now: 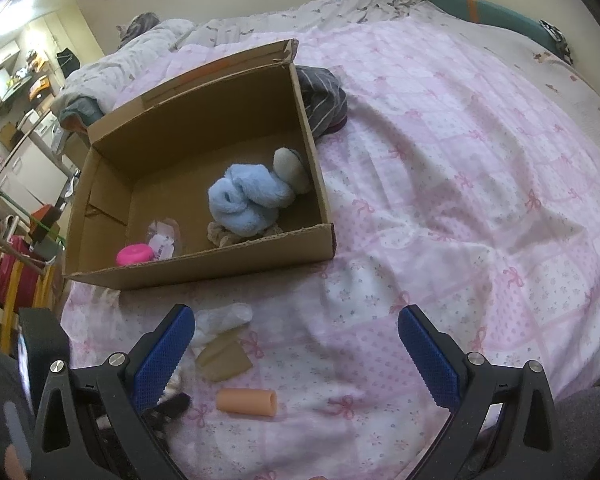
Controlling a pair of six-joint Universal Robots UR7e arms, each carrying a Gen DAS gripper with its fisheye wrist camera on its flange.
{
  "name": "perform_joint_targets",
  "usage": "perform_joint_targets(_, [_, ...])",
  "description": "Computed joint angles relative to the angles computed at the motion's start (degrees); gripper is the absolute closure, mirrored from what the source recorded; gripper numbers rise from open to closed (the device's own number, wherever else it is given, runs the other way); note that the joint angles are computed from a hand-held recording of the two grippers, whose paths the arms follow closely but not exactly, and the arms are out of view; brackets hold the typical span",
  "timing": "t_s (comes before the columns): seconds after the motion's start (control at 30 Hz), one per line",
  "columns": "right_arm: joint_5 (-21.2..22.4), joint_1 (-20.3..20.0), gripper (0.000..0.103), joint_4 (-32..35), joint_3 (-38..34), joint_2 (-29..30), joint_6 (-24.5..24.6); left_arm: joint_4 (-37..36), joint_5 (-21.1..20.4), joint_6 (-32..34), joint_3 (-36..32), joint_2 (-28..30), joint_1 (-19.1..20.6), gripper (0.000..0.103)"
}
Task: Organize soft objects
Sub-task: 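Grasp the white lace scrunchie with the left gripper while the right grasps the orange foam tube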
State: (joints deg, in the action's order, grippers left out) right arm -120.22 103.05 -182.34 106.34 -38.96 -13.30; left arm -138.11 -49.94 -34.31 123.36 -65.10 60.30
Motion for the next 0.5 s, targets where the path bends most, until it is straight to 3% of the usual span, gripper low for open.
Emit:
perform_joint_targets(0.17, [0.40, -0.06, 0.000, 2.59, 0.03, -0.19, 0.03, -2.70, 4.55, -4.37, 1.90, -4.13, -0.84, 0.083])
perform_joint_targets(0.27, [4.26, -0.72, 0.000, 9.47, -0.06, -1.26, 1.91, -3.13, 7.48, -5.19, 2.08, -5.57, -1.10, 0.083])
perform_joint_targets(0.37, [3.38, -0.28, 0.000, 14.09, -0.88, -0.30, 1.67, -2.59, 8.55, -6.85, 2.54, -7.45, -1.66, 0.083])
perform_joint_targets(0.4, [3.19, -0.16, 0.004, 15.59, -1.25, 0.18, 1.44, -2.26, 8.34, -7.79, 2.58, -7.49, -2.25, 0.083])
perform_joint_targets(0.43, [3.55, -0.16, 0.020, 17.48, -1.68, 0.58, 1.31, -2.49, 8.22, -7.64, 2.72, -7.92, -2.15, 0.083])
perform_joint_targets(0.5, [3.43, -0.10, 0.026, 21.25, -2.64, 1.49, 1.62, -2.67, 8.32, -7.41, 2.89, -8.30, -2.32, 0.083])
